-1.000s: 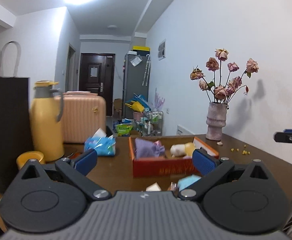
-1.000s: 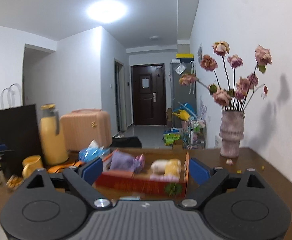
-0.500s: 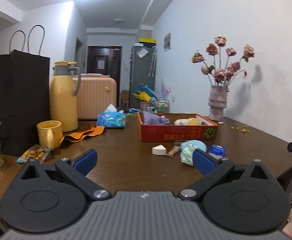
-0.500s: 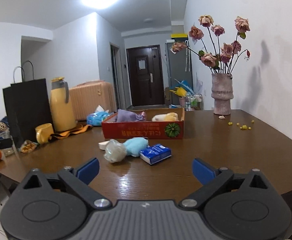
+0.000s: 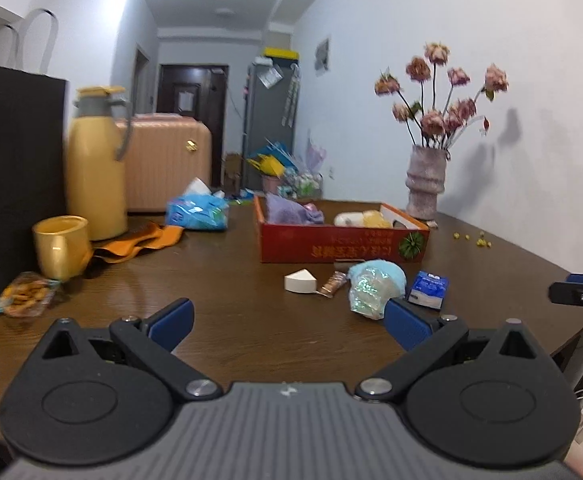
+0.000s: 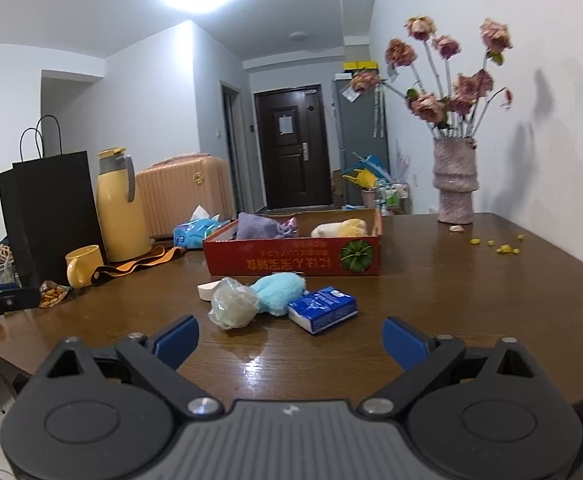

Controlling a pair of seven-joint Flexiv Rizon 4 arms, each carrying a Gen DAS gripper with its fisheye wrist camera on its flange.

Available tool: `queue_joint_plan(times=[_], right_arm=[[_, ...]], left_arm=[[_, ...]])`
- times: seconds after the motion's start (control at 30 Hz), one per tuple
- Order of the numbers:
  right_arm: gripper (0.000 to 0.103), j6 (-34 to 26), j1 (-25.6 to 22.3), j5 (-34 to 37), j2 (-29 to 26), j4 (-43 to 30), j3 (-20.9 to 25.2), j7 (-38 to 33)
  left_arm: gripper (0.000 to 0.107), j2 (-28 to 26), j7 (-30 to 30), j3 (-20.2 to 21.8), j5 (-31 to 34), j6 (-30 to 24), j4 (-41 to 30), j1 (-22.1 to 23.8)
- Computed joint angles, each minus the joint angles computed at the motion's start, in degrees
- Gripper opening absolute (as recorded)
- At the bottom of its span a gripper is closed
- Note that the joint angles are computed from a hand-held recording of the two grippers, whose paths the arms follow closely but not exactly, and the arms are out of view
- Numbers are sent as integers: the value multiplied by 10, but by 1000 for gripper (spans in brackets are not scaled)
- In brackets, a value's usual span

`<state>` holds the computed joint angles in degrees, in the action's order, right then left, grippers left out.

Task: Organize soft objects
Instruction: 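Reach the left gripper to the light blue plush toy and grasp it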

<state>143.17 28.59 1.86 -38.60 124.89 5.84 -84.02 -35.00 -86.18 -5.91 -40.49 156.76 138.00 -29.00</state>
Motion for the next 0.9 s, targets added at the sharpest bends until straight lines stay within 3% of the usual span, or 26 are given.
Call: queue_joint_plan(times=[0.2,0.3,0.43,0.57,0.73,0.8,0.9], right_arm=[[79,-75,-18,-46,-41,-95,-3,38],[68,-119,-47,-106,-64,-148,12,80],[61,-181,-79,-191,-100,-221,31,131],[53,-252,-116,-276,-151,-310,68,192],[50,-361,-160,-355,-217,-415,133,243],[50,-389,-169,-361,-234,-441,154,236],[48,-427,-175,-354,-255,-477,177,217]], left_arm=[[103,-17,15,1,112,-123,-103,78],[95,-31,-3,-7,188,-178,-157,122],[62,-52,3,-14,224,-300,-239,150],[44,-88,-15,-76,298,-432,-328,229],[39,-144,-5,-174,334,-562,-415,317],[39,-166,12,-217,335,-585,-432,347],[38,-185,34,-226,316,-617,-465,350]])
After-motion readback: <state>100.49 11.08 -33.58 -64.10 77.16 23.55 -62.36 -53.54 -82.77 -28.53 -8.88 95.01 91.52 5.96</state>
